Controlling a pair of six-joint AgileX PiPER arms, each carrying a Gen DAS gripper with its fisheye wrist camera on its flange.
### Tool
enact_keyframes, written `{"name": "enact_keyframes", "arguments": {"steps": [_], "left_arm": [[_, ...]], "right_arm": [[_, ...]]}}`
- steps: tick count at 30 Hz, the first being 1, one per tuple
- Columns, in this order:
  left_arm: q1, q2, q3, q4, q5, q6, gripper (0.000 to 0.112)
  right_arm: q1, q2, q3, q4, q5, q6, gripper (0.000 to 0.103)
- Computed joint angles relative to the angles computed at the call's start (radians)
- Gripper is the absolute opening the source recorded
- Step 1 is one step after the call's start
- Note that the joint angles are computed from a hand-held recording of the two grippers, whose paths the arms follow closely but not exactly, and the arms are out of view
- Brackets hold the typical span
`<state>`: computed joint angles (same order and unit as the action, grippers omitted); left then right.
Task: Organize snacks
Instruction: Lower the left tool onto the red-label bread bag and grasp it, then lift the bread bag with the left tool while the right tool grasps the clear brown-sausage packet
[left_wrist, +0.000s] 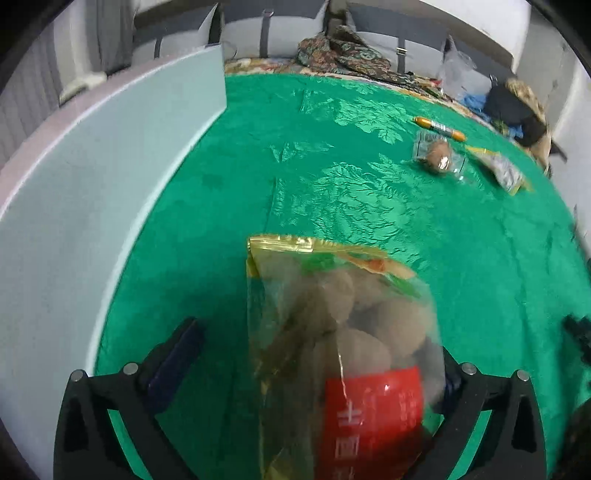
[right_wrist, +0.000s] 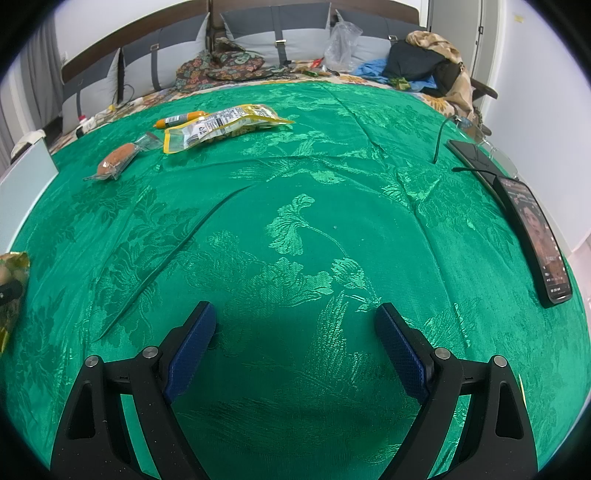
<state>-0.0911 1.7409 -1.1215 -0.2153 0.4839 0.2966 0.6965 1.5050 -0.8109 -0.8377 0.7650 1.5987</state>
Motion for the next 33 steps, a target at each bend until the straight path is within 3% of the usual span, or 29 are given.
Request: {"name": "enact_keyframes", "arguments": {"steps": [1, 9, 33], "left_arm": [[-0.012, -0.005, 0.019, 0.021, -0.033, -0.003, 0.103], [-0.011, -0.003, 0.039, 0.013, -0.081, -0.010, 0.103], [-0.007, -0.008, 0.047, 0.002, -0.086, 0.003, 0.103]], "right_arm": [[0.000, 0.002, -0.002, 0.000, 0.000, 0.000, 0.091], [0.000, 0.001, -0.001, 0.000, 0.001, 0.000, 0.091], [0.000, 0.006, -0.005, 0.000, 0.001, 0.003, 0.091]]}}
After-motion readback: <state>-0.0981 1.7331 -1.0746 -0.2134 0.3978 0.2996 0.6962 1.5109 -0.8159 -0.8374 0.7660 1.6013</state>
